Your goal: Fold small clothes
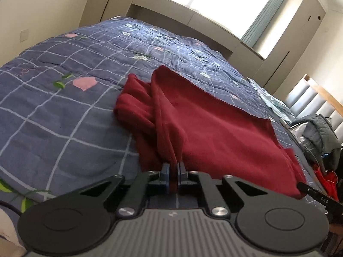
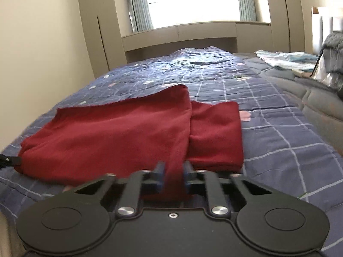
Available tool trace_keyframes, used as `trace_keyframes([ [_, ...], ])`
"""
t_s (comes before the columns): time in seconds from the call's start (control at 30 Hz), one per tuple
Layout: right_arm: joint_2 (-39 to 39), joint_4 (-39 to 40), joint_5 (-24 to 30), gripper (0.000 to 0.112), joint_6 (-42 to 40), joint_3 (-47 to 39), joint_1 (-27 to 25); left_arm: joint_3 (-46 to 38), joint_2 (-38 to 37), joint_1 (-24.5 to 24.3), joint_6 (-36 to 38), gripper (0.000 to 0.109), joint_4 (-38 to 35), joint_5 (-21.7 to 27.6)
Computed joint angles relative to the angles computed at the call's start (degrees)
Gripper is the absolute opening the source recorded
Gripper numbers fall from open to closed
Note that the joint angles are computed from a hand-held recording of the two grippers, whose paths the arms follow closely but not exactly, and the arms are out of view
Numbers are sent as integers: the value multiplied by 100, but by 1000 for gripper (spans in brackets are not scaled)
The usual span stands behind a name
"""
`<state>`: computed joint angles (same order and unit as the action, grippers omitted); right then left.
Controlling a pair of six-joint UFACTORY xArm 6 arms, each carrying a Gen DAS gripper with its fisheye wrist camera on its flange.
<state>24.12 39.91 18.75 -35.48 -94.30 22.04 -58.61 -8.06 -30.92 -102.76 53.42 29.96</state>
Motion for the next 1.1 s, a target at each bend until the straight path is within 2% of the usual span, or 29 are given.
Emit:
trace_keyframes([
  [0.1,-66,25,-16,8,140,-26,-36,-186,-120,-170,388,3,-131,581],
  [0.23,-204,124,100,8,199,-88,-128,-200,-377,-229,737,3,-443,956],
  [0.33,-318,25,184,7,363,44,-165,103,-559,-112,598,3,-639,658],
  [0.53,-272,-281,186,7,748,259,-160,339,-381,-2,390,3,-724,396],
  [0.63,-318,-99,151,12,535,349,-140,398,-403,18,221,10,-664,284],
  [0.67,-345,-199,116,18,571,384,-134,406,-427,-7,151,27,-651,323],
  [0.7,-386,-353,25,30,631,449,-125,406,-449,-33,124,55,-673,379],
  [0.73,-392,-506,-31,36,717,458,-130,400,-479,-78,47,68,-656,489],
  [0.77,-433,-649,-87,52,785,512,-132,387,-516,-161,-141,84,-542,654],
  [0.8,-472,-738,-172,71,820,572,-133,367,-544,-257,-336,87,-412,819],
  [0.83,-536,-855,-343,79,874,681,-116,348,-561,-334,-480,88,-310,927],
  [0.9,-617,-1147,-645,94,1030,846,-74,316,-543,-464,-812,101,-94,1058],
  [1.0,-615,-1710,-1073,102,1314,962,29,48,-280,-673,-1177,102,175,1484],
  [1.1,-422,-2350,-1256,102,1583,792,159,-447,202,-744,-815,102,-65,1902],
])
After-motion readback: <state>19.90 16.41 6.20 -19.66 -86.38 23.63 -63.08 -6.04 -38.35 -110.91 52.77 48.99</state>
